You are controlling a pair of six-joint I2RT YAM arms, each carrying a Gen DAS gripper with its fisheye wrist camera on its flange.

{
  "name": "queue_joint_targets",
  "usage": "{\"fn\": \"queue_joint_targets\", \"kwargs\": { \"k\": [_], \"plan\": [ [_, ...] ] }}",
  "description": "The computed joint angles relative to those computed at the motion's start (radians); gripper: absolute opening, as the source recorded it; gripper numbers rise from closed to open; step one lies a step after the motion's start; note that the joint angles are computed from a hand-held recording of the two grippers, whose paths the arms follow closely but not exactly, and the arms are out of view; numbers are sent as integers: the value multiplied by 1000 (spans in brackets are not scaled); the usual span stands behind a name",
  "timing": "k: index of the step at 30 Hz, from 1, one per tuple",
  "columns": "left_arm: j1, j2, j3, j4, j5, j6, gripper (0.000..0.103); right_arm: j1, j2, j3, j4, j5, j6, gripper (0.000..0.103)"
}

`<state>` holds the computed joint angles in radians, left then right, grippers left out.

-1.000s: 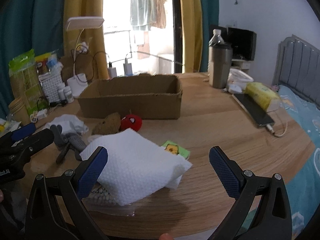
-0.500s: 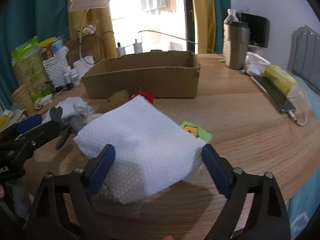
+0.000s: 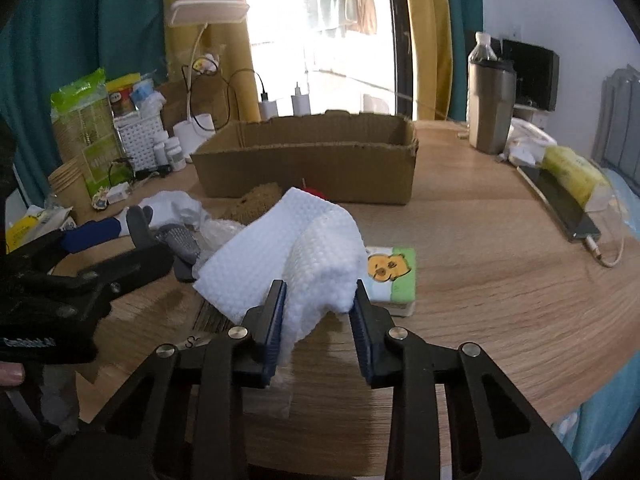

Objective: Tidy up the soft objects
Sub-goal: 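Reach the right gripper to the white towel and grasp it, then grasp the cotton swab bag with the left gripper while the right gripper holds the towel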

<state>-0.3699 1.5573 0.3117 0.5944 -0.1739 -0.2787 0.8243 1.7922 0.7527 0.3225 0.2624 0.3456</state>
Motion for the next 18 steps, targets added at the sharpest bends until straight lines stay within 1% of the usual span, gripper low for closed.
{"fn": "queue_joint_targets", "kwargs": {
  "k": [4, 6, 8, 13, 18],
  "plan": [
    [-26, -6, 9, -20, -17, -4, 102, -2, -35, -38, 38, 4, -13, 25],
    [-38, -8, 14, -29, -24, -6, 102, -3, -53, -60, 64, 11, -16, 19],
    [-50, -3, 22, -37, -27, -8, 102, -7, -78, -81, 82, 24, -19, 16],
    [-82, 26, 47, -54, -19, -11, 102, -25, -121, -116, 98, 43, -27, 15],
    [-120, 62, 87, -77, -22, -5, 102, -32, -168, -164, 138, 64, -36, 14]
  ]
}}
